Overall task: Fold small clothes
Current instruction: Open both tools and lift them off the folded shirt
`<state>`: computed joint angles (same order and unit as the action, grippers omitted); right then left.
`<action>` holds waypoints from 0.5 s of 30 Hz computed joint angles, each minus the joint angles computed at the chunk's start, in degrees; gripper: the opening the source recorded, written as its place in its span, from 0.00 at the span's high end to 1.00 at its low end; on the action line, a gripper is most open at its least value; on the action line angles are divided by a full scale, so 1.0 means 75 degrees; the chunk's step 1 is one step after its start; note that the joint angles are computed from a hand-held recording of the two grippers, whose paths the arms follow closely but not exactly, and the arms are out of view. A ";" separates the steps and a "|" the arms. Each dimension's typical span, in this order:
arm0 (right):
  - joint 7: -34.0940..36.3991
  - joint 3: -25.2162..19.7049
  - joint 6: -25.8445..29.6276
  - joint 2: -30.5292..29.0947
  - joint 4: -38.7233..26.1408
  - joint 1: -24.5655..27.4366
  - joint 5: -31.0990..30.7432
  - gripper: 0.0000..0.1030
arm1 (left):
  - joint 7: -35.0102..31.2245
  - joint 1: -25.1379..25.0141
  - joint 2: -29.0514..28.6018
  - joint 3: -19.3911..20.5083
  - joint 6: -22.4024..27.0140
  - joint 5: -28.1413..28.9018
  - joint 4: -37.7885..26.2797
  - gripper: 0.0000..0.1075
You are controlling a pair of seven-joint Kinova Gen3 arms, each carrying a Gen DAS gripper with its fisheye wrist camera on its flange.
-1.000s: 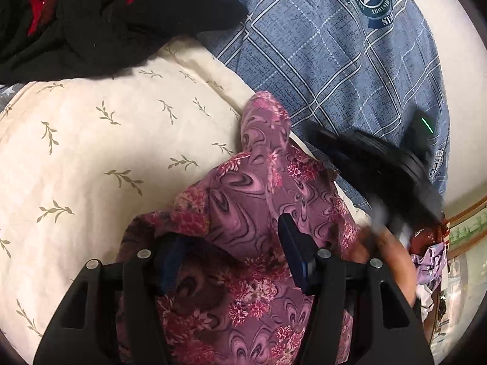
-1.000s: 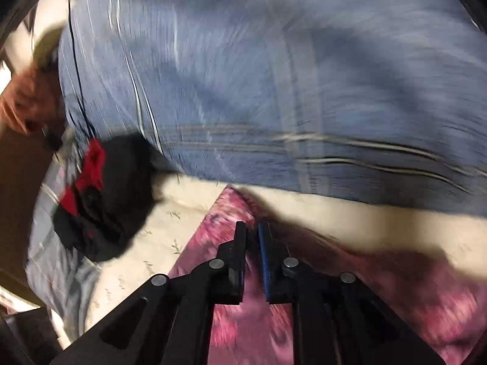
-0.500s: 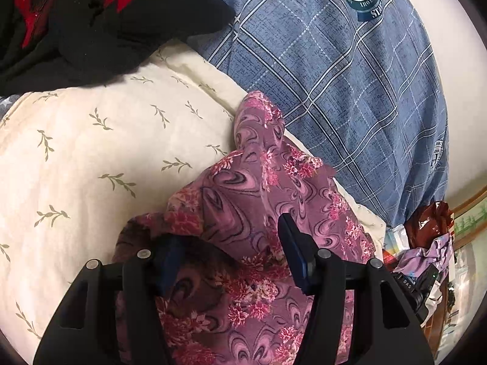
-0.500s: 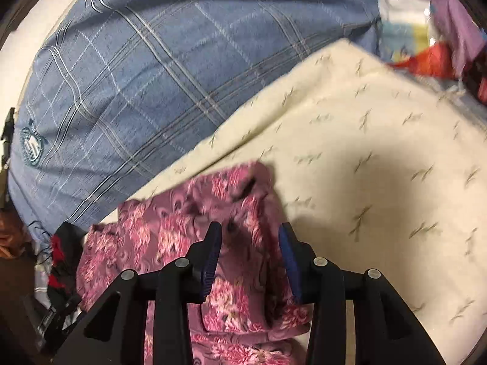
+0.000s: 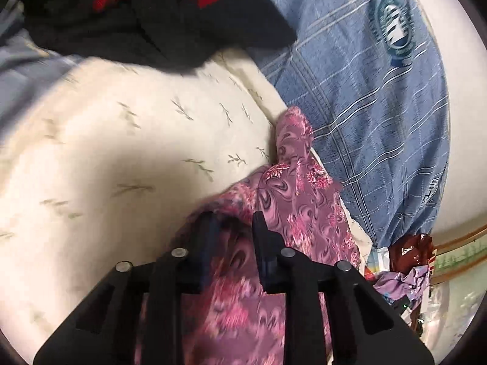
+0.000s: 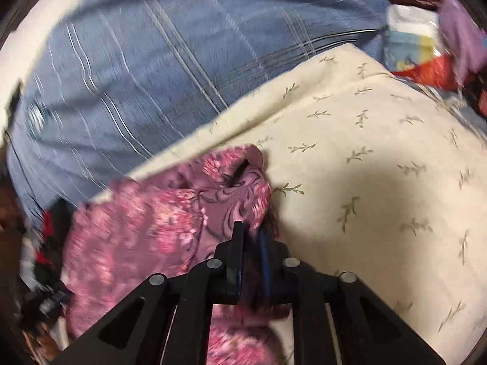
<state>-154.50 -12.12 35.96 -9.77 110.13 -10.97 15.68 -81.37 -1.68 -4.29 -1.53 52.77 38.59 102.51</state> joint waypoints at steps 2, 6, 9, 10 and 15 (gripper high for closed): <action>-0.0379 -0.0083 -0.0359 -0.0357 0.0275 0.0115 0.0056 0.87 | 0.0215 0.0362 -0.0145 -0.0270 0.0133 -0.0178 -0.0225 0.71; -0.1130 -0.0794 -0.0491 -0.0672 0.0323 0.0606 0.0739 0.86 | 0.0736 0.1778 0.0226 -0.0657 0.0080 -0.1385 -0.1407 0.47; -0.0675 -0.0589 -0.0850 -0.0579 0.0272 0.0202 0.0519 0.82 | 0.0903 0.2840 0.1057 -0.0904 0.0293 -0.2317 -0.2469 0.45; -0.0585 -0.0729 -0.0797 -0.0369 0.0066 0.0179 0.0625 0.82 | 0.0969 0.3194 0.1369 -0.1049 0.0447 -0.2628 -0.2823 0.45; -0.0289 -0.0627 -0.0481 0.0272 -0.0211 -0.0098 0.0511 0.74 | 0.1466 0.4354 0.2680 -0.1867 0.1437 -0.3850 -0.3789 0.47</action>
<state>-156.66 -16.83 32.35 -7.73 108.55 -11.71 19.51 -70.37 30.97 15.81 -15.53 63.55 9.72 74.09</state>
